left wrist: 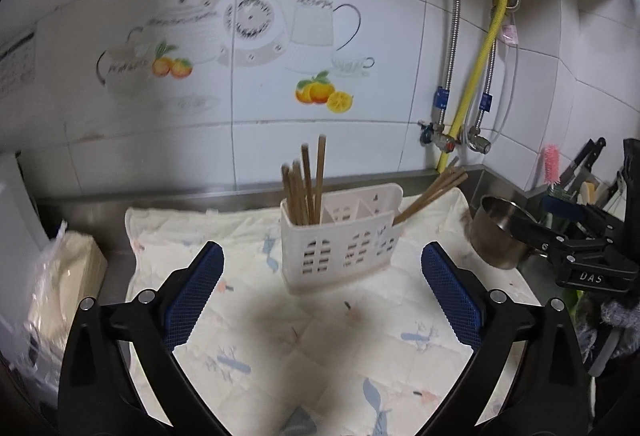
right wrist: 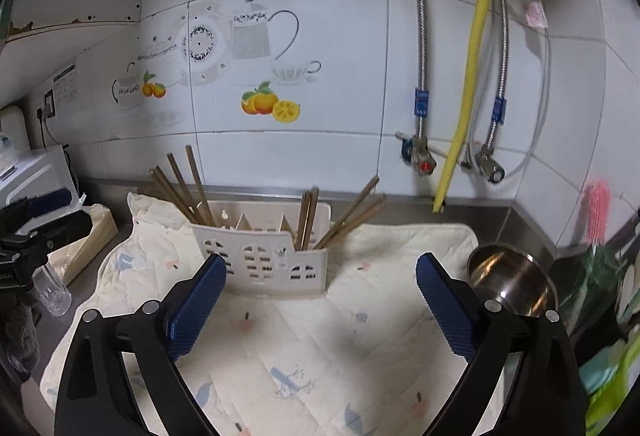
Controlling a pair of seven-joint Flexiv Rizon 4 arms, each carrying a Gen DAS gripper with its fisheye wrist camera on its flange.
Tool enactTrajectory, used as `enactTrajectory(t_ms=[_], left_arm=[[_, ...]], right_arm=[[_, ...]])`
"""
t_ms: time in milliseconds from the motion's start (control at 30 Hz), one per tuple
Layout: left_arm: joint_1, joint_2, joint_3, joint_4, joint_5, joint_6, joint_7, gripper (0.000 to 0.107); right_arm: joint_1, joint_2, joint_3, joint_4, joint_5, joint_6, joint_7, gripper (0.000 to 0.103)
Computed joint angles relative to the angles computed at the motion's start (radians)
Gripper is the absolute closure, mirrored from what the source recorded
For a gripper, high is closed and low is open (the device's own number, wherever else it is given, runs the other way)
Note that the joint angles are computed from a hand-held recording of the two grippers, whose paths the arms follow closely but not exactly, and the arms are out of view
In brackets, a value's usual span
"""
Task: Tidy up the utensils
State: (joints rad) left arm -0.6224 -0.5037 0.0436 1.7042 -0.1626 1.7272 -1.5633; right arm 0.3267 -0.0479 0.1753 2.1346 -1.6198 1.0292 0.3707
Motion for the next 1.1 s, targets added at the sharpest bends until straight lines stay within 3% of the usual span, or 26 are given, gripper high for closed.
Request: enactTrajectory(t_ms=[67, 400, 633, 900, 1100], left_arm=[[-0.001, 0.010, 0.002, 0.033, -0.001, 0.014, -0.011, 0.009], [-0.139, 0.027, 0.145, 0.143, -0.060, 0.099, 0.003, 0.009], [-0.153, 0.035, 0.131, 0.213, -0.152, 0.159, 0.063, 0.009], [-0.086, 0.045, 0.025, 0.272, -0.215, 0.204, 0.118, 0.009], [-0.108, 0.043, 0.026, 0.285, -0.263, 0.214, 0.172, 0.009]], right_arm=[[0.000, 0.002, 0.003, 0.012, -0.006, 0.010, 0.023, 0.010], [0.034, 0.002, 0.028, 0.057, -0.028, -0.018, 0.095, 0.008], [0.072, -0.002, 0.040, 0.080, -0.009, -0.073, 0.117, 0.008], [0.093, -0.005, 0.051, 0.106, 0.014, -0.088, 0.146, 0.008], [0.102, -0.004, 0.051, 0.124, 0.025, -0.088, 0.171, 0.008]])
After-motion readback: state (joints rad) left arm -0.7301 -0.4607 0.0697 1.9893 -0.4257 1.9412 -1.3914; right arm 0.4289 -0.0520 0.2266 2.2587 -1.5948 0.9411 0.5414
